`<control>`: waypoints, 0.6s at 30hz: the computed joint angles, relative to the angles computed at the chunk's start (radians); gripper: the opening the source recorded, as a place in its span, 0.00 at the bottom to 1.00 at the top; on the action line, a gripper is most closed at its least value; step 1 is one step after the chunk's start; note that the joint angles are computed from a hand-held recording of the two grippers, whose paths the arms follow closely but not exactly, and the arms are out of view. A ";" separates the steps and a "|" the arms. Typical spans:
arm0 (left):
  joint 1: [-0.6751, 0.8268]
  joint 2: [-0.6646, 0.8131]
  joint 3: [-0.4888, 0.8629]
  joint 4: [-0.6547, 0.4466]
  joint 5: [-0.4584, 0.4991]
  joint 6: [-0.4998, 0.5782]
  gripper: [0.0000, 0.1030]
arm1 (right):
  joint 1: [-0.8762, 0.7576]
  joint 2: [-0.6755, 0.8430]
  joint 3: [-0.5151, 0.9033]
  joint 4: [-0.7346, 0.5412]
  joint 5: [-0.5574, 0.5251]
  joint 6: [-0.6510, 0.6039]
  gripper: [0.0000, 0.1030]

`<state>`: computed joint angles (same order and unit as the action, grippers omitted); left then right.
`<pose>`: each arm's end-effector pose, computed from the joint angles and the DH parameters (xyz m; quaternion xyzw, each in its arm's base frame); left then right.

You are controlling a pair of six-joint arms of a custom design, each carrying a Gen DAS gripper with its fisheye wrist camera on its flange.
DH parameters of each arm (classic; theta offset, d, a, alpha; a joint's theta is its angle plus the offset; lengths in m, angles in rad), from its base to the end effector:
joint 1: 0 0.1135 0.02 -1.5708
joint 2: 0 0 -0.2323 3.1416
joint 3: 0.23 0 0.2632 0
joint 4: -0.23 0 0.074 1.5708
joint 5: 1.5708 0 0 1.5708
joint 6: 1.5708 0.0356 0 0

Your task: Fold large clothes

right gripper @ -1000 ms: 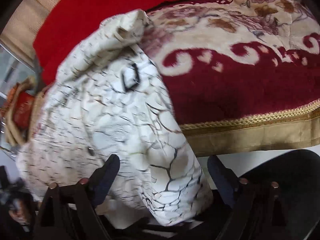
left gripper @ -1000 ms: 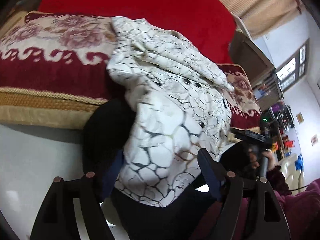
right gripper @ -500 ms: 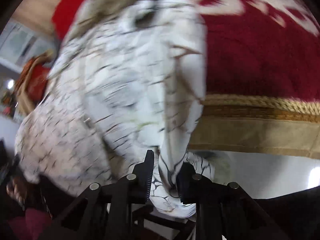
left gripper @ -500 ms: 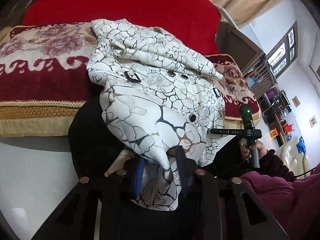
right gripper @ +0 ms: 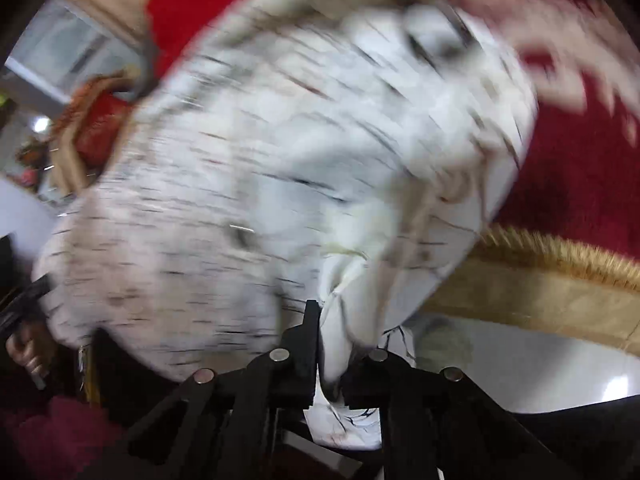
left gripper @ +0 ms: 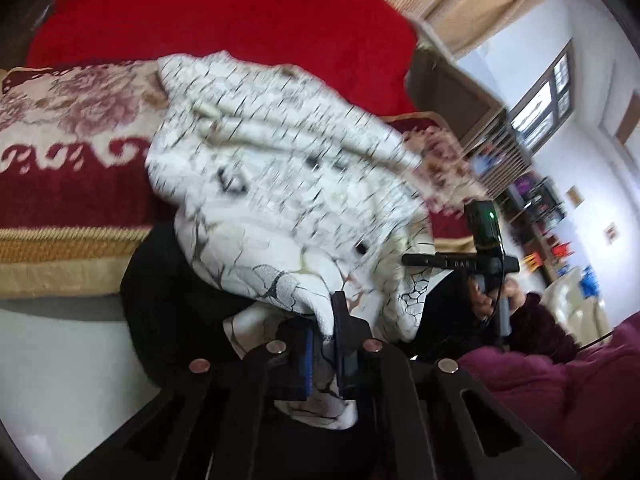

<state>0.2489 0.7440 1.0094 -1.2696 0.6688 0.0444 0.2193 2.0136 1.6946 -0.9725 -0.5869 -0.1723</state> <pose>0.1366 0.0119 0.3099 -0.0013 0.9116 -0.2732 0.3073 0.3962 0.1085 0.2004 -0.2239 0.9220 0.2895 0.1265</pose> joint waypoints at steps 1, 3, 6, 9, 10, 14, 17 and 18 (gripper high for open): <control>0.034 0.014 0.028 0.004 0.050 0.012 0.07 | -0.002 -0.037 0.016 -0.013 -0.041 -0.015 0.09; 0.069 0.044 0.081 0.022 0.099 0.012 0.06 | -0.013 -0.057 0.075 -0.043 -0.116 -0.023 0.08; 0.146 0.115 0.166 0.051 0.170 0.003 0.05 | -0.036 -0.059 0.201 -0.068 -0.234 0.014 0.08; 0.223 0.179 0.222 0.107 0.230 -0.018 0.05 | -0.049 -0.055 0.258 0.013 -0.326 0.127 0.08; 0.240 0.199 0.238 0.116 0.239 -0.022 0.05 | -0.060 -0.057 0.261 0.037 -0.351 0.156 0.08; 0.308 0.308 0.324 0.122 0.268 -0.044 0.05 | -0.043 -0.012 0.296 0.198 -0.392 0.354 0.08; 0.318 0.389 0.396 0.129 0.262 -0.066 0.04 | -0.056 0.036 0.375 0.273 -0.430 0.485 0.06; 0.324 0.418 0.425 0.129 0.266 -0.068 0.04 | -0.071 0.058 0.417 0.300 -0.447 0.527 0.05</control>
